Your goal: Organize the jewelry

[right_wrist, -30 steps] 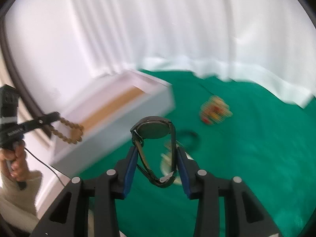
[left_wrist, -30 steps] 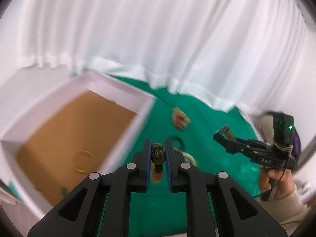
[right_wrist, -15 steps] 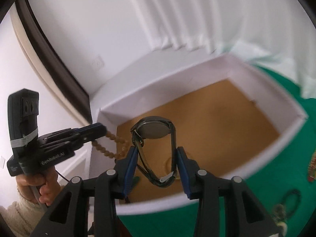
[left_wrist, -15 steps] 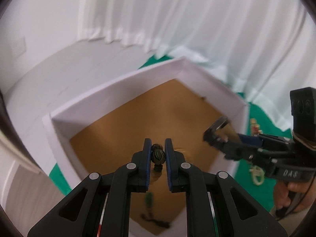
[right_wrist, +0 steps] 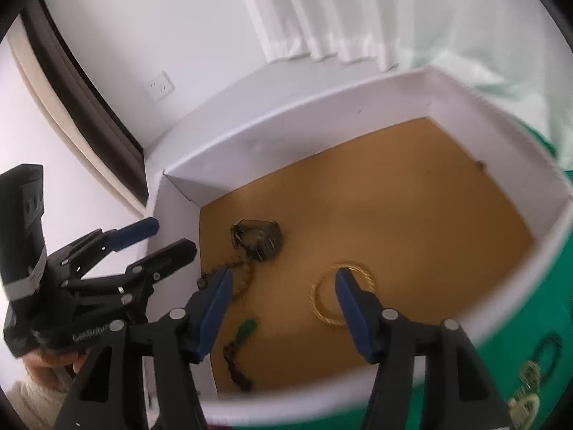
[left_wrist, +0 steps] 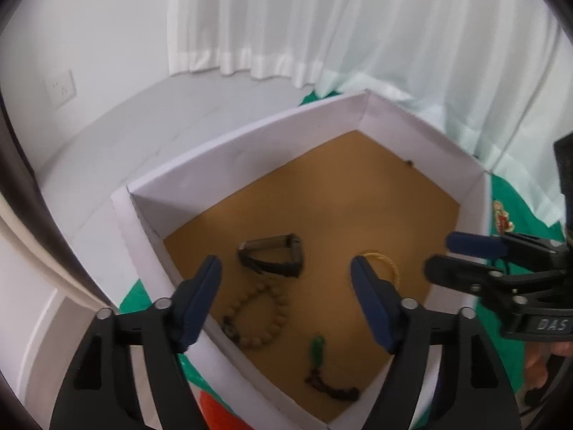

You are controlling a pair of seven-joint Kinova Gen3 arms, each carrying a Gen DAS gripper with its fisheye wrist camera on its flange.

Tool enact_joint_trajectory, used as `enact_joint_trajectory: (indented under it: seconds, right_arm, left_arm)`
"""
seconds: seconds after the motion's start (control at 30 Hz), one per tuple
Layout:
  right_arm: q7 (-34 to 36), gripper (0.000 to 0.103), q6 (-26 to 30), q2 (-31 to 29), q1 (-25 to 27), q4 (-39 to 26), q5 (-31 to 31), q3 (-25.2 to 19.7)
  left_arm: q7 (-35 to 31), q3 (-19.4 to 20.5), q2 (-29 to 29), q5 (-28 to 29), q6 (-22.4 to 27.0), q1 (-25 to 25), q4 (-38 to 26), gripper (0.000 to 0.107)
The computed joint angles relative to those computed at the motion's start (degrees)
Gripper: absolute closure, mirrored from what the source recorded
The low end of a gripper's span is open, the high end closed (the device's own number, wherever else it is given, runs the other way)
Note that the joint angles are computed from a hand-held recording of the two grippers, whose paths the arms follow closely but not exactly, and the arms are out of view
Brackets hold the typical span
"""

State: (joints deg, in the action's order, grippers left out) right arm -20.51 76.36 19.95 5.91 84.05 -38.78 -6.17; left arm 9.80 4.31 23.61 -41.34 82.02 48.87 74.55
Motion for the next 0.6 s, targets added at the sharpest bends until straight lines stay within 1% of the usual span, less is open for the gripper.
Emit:
enact_joint_trajectory:
  seconds: [0.13,0.2,0.33,0.4,0.5,0.6]
  right_arm:
    - [6.95,0.04,2.54,-2.56,7.12,1.34,-3.45,2.37]
    - [10.81,0.04,4.45,-2.86,11.26,1.12,-4.69,4.23]
    - [15.78,0.04,6.07,-1.47,18.0,-0.2,-5.2,7.65]
    - [16.74,0.04,5.52,-0.31,21.12,-0.95,-4.82,8.99]
    - [16.45,0.04,3.74,1.87,25.83,-2.03,-3.83,10.65]
    - [14.72,0.04,3.08,4.57,30.08,-3.9,-2.7,11.17]
  left_arm:
    - [-2.05,0.26,2.96,-2.84,2.87,3.67,-6.76,0.026]
    - [-4.51,-0.03,5.21,-4.27,3.61,5.9,-11.52,0.023]
    - [-10.64,-1.01,9.64,-4.8,2.03,9.04,-20.24,0.017]
    - [-14.07,-1.23,12.26,-4.04,0.78,9.86,-24.7,0.016]
    - [-18.6,-0.92,16.27,-1.05,-1.92,9.83,-30.45,0.015]
    - [-22.54,-0.54,20.31,3.1,-2.22,9.19,-36.22,0.015]
